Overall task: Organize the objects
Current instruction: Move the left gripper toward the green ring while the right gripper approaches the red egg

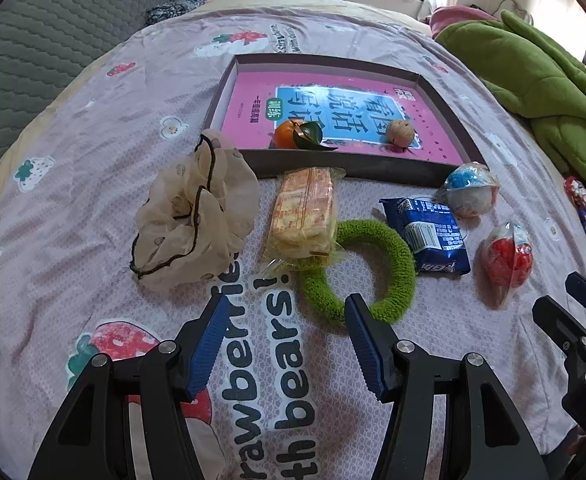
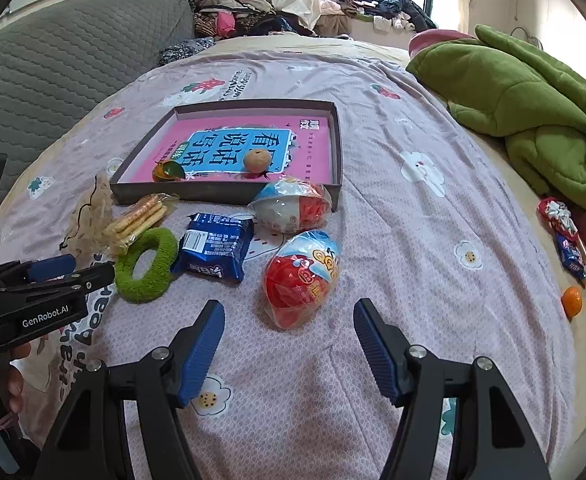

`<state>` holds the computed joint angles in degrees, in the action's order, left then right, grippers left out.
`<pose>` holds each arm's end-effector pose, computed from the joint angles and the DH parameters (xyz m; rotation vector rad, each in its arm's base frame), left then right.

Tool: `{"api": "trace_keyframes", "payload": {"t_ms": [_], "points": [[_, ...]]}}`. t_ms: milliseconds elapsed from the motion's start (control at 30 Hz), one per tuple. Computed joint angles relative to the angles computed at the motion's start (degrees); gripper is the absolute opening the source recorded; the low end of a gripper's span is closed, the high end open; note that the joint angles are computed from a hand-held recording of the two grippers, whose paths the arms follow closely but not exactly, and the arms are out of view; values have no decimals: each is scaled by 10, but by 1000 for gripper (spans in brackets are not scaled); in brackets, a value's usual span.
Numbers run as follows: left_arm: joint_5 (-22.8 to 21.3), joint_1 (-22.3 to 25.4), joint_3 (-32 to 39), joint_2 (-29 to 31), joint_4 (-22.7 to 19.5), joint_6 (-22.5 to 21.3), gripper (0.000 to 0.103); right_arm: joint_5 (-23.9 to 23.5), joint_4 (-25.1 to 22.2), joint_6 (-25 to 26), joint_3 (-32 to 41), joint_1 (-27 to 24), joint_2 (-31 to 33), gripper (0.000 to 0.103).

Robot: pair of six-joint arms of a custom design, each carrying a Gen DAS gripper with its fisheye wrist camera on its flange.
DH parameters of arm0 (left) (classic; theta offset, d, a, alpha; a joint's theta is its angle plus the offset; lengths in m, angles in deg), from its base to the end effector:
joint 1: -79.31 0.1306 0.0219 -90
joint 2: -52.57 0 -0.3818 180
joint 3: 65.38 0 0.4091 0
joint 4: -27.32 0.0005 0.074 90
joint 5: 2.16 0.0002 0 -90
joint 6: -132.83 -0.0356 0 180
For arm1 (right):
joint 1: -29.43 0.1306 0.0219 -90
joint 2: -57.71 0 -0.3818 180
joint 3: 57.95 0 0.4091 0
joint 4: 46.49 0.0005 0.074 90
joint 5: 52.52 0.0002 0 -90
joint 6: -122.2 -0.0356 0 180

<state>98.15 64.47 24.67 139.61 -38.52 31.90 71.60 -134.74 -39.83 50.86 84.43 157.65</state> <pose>0.4432 -0.1245 0.4363 0.6502 2.5823 -0.2620 0.3098 0.4068 0.4680 0.4452 2.4871 -0.1355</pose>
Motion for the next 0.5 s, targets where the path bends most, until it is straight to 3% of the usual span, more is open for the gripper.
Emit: {"api": "trace_keyframes", "payload": {"t_ms": [500], "points": [[-3,-3,2,16,5,16,62,-14,31,-3,-26,-19,-5,67]]}}
